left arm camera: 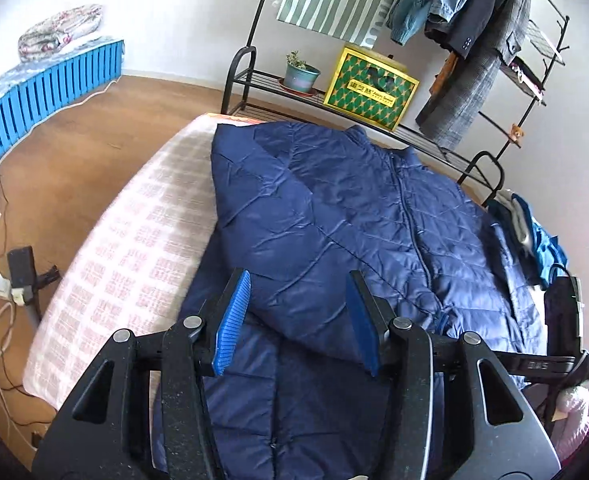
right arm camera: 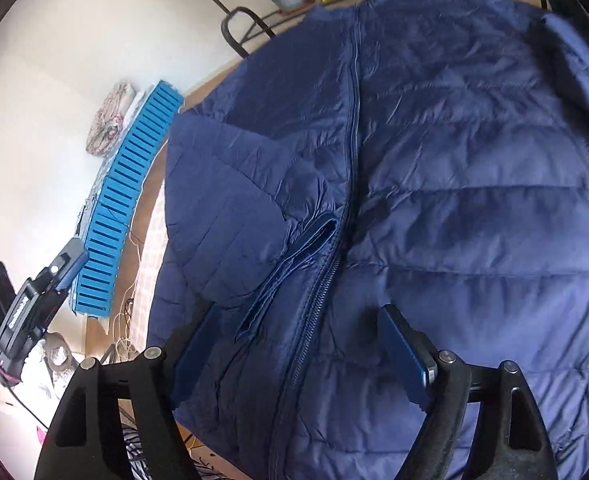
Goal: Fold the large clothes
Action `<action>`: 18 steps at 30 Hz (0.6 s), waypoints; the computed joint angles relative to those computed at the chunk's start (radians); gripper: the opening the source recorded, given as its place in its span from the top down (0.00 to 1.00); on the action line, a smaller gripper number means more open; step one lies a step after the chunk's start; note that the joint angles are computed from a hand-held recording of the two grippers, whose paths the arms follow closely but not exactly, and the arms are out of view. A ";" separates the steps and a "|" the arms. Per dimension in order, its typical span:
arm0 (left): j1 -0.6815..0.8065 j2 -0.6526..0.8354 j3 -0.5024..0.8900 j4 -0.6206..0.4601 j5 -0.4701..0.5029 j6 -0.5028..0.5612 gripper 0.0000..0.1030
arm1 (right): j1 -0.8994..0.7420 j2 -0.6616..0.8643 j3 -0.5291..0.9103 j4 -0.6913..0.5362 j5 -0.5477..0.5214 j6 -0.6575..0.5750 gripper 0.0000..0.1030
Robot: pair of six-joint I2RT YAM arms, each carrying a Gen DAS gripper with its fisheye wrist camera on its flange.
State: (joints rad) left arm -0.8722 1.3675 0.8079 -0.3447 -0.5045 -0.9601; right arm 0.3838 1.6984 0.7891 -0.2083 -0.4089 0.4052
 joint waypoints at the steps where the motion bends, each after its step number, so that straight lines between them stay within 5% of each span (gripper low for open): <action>1: 0.005 -0.005 0.010 -0.016 0.001 0.006 0.51 | 0.013 0.047 0.019 0.020 -0.008 0.026 0.20; 4: 0.019 -0.021 0.021 -0.009 -0.003 0.021 0.51 | 0.033 0.163 0.094 0.049 -0.027 0.070 0.24; 7: 0.012 -0.009 0.045 -0.041 -0.054 0.033 0.51 | 0.017 0.257 0.211 -0.014 -0.088 0.036 0.83; 8: 0.013 -0.009 0.046 -0.048 -0.062 0.032 0.51 | 0.012 0.274 0.251 -0.053 -0.073 0.015 0.90; 12: 0.030 -0.025 0.023 -0.043 -0.055 0.013 0.51 | 0.003 0.266 0.383 -0.178 0.130 -0.166 0.97; 18: 0.021 -0.007 0.035 -0.046 -0.077 0.010 0.51 | -0.104 0.301 0.543 -0.177 0.333 -0.318 0.97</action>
State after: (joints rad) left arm -0.8514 1.3605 0.8429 -0.3907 -0.5811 -0.9502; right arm 0.2796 1.9994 1.3325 -0.3852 -0.0754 0.0869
